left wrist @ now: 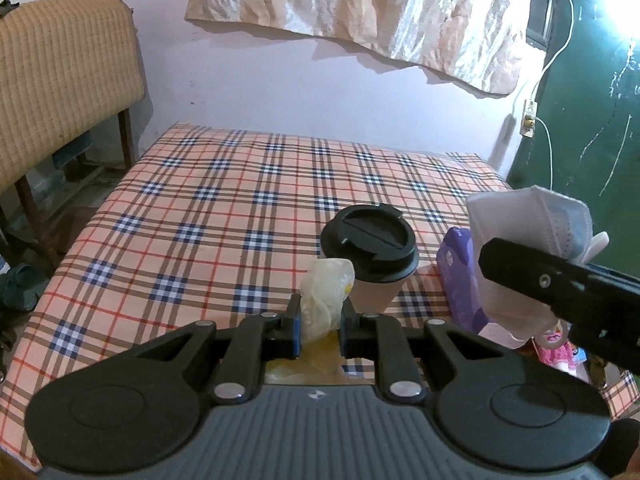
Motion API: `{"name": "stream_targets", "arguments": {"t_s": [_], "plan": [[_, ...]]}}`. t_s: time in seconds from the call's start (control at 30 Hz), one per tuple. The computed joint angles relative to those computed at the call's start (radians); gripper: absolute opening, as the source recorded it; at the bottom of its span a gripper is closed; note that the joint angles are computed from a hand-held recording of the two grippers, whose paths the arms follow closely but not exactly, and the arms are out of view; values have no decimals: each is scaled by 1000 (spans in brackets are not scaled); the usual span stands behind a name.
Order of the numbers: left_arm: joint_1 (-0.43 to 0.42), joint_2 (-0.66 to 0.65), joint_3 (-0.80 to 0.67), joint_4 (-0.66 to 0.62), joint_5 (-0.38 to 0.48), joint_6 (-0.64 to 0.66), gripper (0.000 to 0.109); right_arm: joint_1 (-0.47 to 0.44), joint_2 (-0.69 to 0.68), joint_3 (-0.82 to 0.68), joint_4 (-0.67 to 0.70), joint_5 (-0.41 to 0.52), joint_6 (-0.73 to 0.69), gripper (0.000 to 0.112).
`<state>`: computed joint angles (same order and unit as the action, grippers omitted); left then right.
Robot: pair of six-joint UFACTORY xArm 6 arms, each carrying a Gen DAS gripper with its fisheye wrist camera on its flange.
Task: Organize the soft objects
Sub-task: 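Carry the pale yellow cloth and white mask with both tools toward the tray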
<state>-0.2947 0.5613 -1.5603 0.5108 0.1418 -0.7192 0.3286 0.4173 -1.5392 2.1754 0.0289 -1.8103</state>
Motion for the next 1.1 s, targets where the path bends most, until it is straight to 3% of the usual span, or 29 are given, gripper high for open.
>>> {"name": "stream_targets", "arguments": {"t_s": [0.23, 1.1], "plan": [[-16, 9, -6, -47, -2, 42, 19, -13, -7, 12, -2, -7, 13, 58], [-65, 56, -59, -195, -2, 210, 19, -67, -41, 50, 177, -36, -143, 58]]}}
